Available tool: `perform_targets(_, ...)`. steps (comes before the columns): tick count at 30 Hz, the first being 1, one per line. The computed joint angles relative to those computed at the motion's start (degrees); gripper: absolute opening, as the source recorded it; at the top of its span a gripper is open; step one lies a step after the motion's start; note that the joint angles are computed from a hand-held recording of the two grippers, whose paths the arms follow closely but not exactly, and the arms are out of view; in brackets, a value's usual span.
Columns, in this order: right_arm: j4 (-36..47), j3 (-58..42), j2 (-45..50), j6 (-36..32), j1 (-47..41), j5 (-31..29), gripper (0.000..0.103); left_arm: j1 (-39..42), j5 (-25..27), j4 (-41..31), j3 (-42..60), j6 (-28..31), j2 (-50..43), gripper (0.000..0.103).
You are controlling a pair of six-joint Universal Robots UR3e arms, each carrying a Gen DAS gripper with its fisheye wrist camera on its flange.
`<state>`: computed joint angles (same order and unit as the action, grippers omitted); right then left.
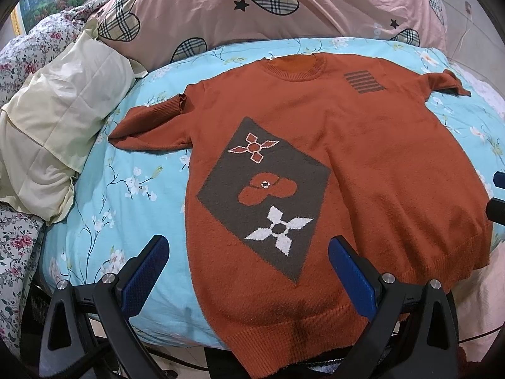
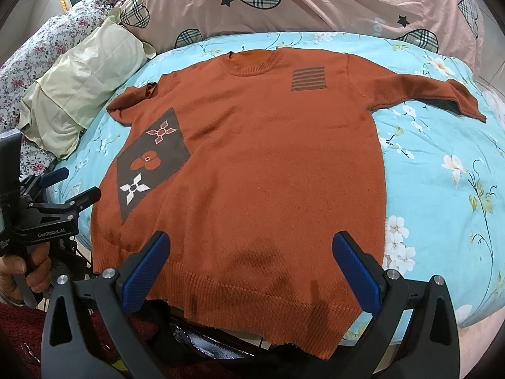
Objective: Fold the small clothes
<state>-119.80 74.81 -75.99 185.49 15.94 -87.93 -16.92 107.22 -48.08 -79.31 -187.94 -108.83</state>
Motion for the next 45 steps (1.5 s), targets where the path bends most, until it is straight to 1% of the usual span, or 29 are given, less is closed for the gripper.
perform_targets(5,0.9,-0.5,0.2,0.0,-0.4,0.1,0.102,0.4,-1.0,-0.3,-0.1,-0.3,0.1,0.101)
perform_targets(7,1.5,-0.8,0.3,-0.1,-0.5,0.2,0.102,0.2,-0.4,1.0,-0.6,0.0,-0.3,0.101)
perform_targets(9,0.1,0.0,0.1,-0.1,-0.5,0.2,0.102,0.0,0.1,1.9,-0.8,0.2,-0.6,0.101)
perform_targets(11,0.6,-0.2,0.1,0.0,-0.5,0.3,0.102,0.2,-0.5,1.3,-0.5,0.1,-0.6,0.101)
perform_targets(12,3.0,-1.8,0.6,0.1,-0.5,0.3,0.102,0.3,-0.7,1.1,-0.5,0.1,-0.7,0.101)
perform_targets(13,3.1,-1.8,0.7,0.2,-0.5,0.3,0.102,0.6,-1.5,0.4,-0.3,0.0,-0.5,0.101)
perform_targets(16,1.2,-0.5,0.7,0.3,-1.0,0.8,0.102,1.6,-4.8,-1.5,0.3,-0.7,-0.4,0.101)
perform_targets(17,-0.7,0.9,0.4,0.3,-1.3,1.1,0.102,1.8,-5.4,-1.8,0.4,-0.8,-0.5,0.101)
perform_targets(18,-1.6,1.5,0.3,0.4,-1.6,1.3,0.102,2.3,-7.2,-2.6,0.6,-1.2,-0.3,0.101)
perform_targets(19,-4.8,3.6,-0.3,0.2,-1.7,1.2,0.102,2.3,-7.0,-2.4,0.6,-1.1,-0.6,0.101)
perform_targets(20,-5.0,3.8,-0.4,0.3,-2.1,1.5,0.102,2.3,-7.0,-2.2,0.8,-1.0,-0.8,0.101)
perform_targets(21,-7.5,5.4,-0.8,0.0,-2.3,1.2,0.102,2.3,-6.8,-2.0,0.8,-0.9,-1.0,0.101)
perform_targets(22,-7.3,5.5,-0.8,0.2,-2.7,1.7,0.102,1.9,-5.7,-1.2,0.9,-0.5,-1.5,0.101)
perform_targets(23,-7.1,5.5,-0.9,0.6,-3.3,2.4,0.102,2.0,-5.7,-1.1,1.2,-0.5,-1.8,0.101)
perform_targets(24,-8.9,6.9,-1.4,0.8,-3.8,3.2,0.102,1.9,-5.6,-1.1,1.5,-0.4,-2.2,0.101)
perform_targets(27,-8.1,6.9,-1.6,1.6,-5.2,3.9,0.102,2.2,-5.9,-1.7,2.8,-0.3,-3.3,0.101)
perform_targets(30,-9.2,8.2,-2.1,1.5,-6.6,4.4,0.102,2.4,-6.8,0.9,2.7,-0.6,-4.1,0.101)
perform_targets(32,-10.3,9.2,-2.4,1.0,-7.6,4.8,0.102,2.3,-6.7,0.1,4.2,-0.6,-5.3,0.101)
perform_targets(33,-10.3,9.3,-2.4,0.9,-8.3,5.4,0.102,2.1,-6.2,-1.5,5.6,-0.6,-6.0,0.101)
perform_targets(39,-10.3,8.5,-1.5,0.5,-14.4,9.8,0.102,2.1,-6.2,-5.7,13.3,-0.4,-11.2,0.101)
perform_targets(44,-12.3,4.3,1.8,0.6,-25.1,12.6,0.101,2.4,-6.4,-7.5,22.4,-0.6,-16.7,0.101)
perform_targets(45,-12.6,2.3,3.3,0.9,-27.3,12.7,0.097,2.5,-6.6,-8.1,24.9,-0.8,-18.2,0.101)
